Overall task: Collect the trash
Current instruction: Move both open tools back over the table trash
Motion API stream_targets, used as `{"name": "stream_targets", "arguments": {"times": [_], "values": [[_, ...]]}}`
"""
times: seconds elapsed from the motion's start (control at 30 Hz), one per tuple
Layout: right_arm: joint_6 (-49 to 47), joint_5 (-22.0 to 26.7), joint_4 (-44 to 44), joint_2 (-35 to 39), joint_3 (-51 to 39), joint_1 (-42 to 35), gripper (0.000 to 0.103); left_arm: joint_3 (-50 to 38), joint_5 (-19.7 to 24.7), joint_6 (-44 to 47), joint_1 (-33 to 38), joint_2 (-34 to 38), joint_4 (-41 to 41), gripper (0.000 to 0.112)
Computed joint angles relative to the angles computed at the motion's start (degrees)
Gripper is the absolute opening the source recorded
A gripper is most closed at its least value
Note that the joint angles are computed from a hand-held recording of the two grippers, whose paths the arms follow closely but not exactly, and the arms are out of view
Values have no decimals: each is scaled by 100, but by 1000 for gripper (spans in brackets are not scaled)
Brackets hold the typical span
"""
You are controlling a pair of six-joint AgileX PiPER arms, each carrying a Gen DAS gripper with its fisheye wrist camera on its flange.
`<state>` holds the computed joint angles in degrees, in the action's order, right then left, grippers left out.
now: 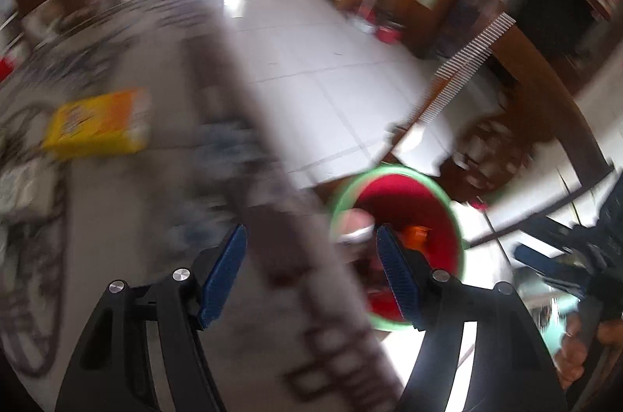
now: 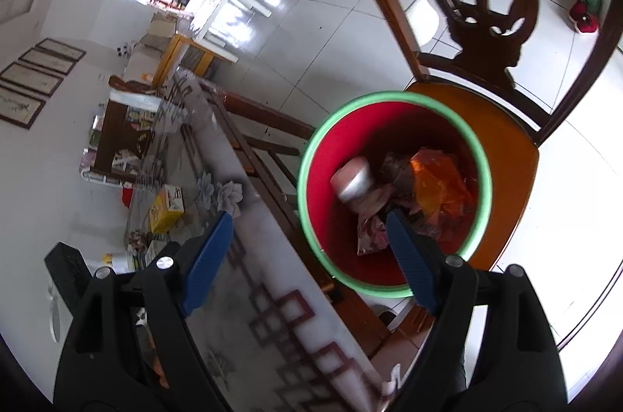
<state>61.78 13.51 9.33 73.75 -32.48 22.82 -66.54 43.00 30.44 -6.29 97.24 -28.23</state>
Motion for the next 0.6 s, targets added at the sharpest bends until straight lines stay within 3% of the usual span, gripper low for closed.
{"name": "stream_targets", "arguments": {"times": [0.17,0.43,0.6], "values": [[244,8,-234,522,-500,375,79,-251,-128,-212,1349,287,231,67],[1849,194,-1542,1308,-1378,1164,79,-1091,-685,-569,2931,897,701,77],[3113,484,-2488,1755,-1947,1716,79,-2098,-336,-275,3457,1613,494,78]]}}
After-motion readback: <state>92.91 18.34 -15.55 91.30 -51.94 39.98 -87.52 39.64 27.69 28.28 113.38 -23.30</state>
